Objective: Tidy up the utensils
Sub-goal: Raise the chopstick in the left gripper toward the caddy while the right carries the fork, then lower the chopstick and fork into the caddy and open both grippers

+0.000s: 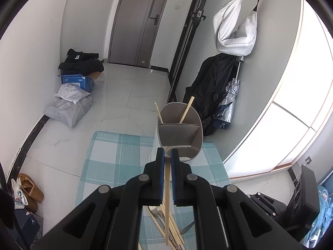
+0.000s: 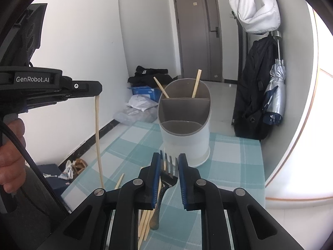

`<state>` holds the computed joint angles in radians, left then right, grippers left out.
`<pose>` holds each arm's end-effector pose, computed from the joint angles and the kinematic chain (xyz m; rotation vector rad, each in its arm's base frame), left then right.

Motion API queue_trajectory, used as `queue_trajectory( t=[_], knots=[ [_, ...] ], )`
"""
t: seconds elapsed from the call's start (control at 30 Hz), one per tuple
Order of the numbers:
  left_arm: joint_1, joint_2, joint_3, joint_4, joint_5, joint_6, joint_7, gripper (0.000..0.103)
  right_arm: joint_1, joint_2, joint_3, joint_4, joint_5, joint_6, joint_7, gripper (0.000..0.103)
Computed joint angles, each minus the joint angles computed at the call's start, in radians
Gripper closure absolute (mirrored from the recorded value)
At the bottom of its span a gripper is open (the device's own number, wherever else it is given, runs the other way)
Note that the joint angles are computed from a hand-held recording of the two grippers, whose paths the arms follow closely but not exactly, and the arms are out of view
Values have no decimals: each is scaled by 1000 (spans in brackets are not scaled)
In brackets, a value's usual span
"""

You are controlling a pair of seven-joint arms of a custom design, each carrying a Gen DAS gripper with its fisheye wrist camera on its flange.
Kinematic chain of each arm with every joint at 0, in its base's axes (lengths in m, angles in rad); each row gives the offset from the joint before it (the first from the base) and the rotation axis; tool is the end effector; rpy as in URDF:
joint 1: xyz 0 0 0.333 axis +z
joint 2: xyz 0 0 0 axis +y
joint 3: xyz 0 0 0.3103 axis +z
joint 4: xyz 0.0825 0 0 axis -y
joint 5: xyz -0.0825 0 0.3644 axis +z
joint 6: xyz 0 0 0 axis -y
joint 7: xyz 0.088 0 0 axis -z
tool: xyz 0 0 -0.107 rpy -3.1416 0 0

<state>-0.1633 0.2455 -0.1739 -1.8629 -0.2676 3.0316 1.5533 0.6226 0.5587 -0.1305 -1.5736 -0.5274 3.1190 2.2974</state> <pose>0.6206 -0.1853 0.5028 -1.7486 1.8236 -1.1686 0.6015 0.3953 0.4323 -1.8018 1.2688 -0.5786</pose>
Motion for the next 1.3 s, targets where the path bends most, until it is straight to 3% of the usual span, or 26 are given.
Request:
queue_trajectory(
  t=[0.23, 0.27, 0.47, 0.6, 0.73, 1.0, 1.2, 1.3],
  knots=[
    [-5, 19, 5, 27, 16, -10, -3, 100, -60, 6, 75, 10, 43, -9, -68, 88],
    [-3, 21, 2, 32, 14, -16, -1, 100, -73, 7, 92, 12, 52, -12, -84, 101],
    [2, 33, -3, 52, 11, -29, 2, 100, -105, 18, 135, 22, 104, -38, -137, 102],
    [-1, 39, 1, 71, 9, -46, -10, 100, -159, 17, 202, 15, 168, -37, -181, 102],
    [24, 39, -33, 89, -34, -41, 29, 100, -133, -6, 163, 3, 171, -8, -188, 102],
    [16, 78, -26, 188, -40, -50, 36, 100, -96, -23, 97, 49, 141, 1, -181, 103],
    [33, 132, -45, 300, -72, -35, 52, 100, -123, -4, 111, 169, 124, -58, -243, 103],
    [20, 167, -27, 366, -64, -9, 35, 100, -141, 37, 126, 280, 132, -93, -288, 103]
  ],
)
